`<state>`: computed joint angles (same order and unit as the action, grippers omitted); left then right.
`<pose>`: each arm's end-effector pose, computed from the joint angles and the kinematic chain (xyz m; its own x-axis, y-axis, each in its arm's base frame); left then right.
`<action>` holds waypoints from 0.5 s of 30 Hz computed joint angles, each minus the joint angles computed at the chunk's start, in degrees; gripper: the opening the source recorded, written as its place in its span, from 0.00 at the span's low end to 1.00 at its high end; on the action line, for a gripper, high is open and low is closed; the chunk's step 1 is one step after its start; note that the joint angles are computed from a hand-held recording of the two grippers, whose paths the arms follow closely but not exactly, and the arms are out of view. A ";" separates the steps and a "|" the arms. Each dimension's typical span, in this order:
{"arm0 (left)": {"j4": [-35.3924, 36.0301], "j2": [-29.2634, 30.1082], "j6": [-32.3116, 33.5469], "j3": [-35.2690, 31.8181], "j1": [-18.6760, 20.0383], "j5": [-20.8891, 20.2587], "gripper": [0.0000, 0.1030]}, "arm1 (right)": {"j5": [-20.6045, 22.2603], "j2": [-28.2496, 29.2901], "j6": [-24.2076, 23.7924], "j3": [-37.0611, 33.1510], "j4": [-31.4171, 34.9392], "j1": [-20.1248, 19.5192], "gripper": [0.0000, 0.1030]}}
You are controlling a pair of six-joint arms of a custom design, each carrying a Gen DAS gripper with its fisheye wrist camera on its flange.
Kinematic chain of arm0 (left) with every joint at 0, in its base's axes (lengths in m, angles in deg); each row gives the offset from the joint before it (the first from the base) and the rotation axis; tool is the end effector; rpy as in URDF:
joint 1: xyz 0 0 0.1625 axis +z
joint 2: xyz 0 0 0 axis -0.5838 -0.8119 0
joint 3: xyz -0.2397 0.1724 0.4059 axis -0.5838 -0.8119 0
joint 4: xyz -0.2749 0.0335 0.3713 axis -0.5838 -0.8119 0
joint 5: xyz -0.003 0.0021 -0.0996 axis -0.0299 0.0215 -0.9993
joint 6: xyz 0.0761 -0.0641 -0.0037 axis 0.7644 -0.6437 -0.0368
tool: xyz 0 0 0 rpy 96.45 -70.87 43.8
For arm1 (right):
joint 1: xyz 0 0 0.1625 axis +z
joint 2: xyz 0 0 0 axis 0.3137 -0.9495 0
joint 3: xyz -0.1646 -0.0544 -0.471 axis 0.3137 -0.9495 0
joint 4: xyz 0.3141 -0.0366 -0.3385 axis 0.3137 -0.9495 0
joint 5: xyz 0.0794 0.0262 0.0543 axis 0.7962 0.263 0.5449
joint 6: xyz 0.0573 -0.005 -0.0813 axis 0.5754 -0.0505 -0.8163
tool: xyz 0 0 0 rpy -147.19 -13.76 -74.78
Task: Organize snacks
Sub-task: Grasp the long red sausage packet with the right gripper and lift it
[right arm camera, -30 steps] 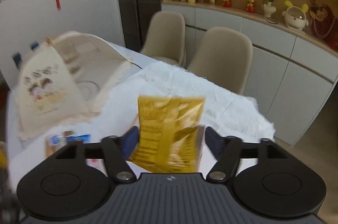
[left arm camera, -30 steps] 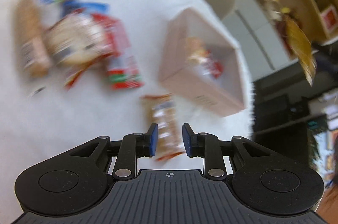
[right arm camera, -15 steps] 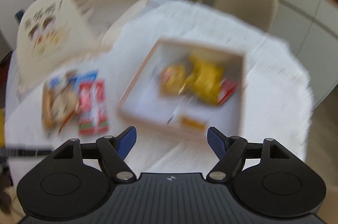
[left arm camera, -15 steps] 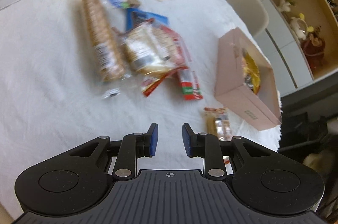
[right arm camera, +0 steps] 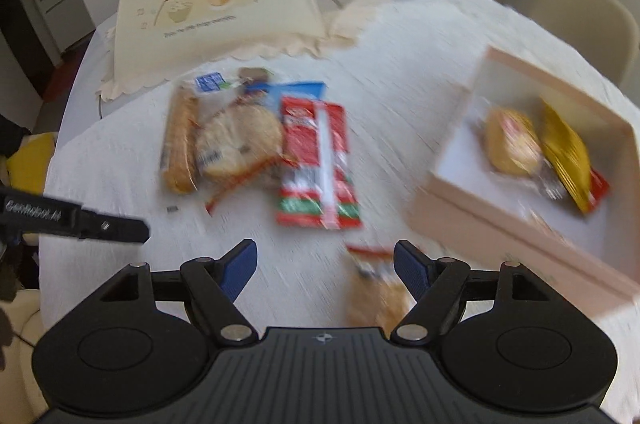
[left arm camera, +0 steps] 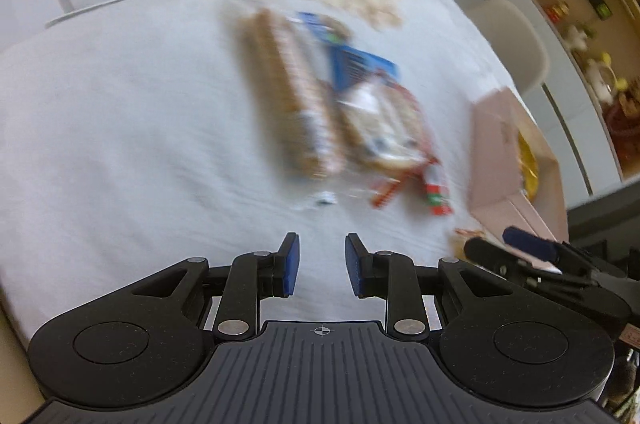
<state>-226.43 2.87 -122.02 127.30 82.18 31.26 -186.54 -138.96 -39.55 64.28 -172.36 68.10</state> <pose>-0.2421 -0.5325 0.0626 -0.9373 -0.2419 -0.2508 -0.0723 0.8391 -0.5391 0.0639 -0.5694 0.2437 -0.6981 -0.4027 0.5920 -0.6126 0.7639 -0.2028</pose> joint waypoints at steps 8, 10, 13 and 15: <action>-0.85 -2.72 -1.95 3.03 1.67 -1.27 0.28 | -2.56 8.70 -2.10 -3.81 -7.87 1.74 0.76; -0.95 -2.97 -0.66 2.99 1.78 -2.46 0.28 | -3.11 10.41 -2.23 -5.20 -8.39 1.68 0.76; -1.07 -3.27 0.87 2.97 1.85 -3.84 0.28 | -4.70 13.79 -4.63 -6.50 -13.63 1.83 0.78; -0.83 -3.48 1.74 2.79 1.95 -4.11 0.28 | -5.07 15.18 -5.08 -6.80 -16.30 1.96 0.79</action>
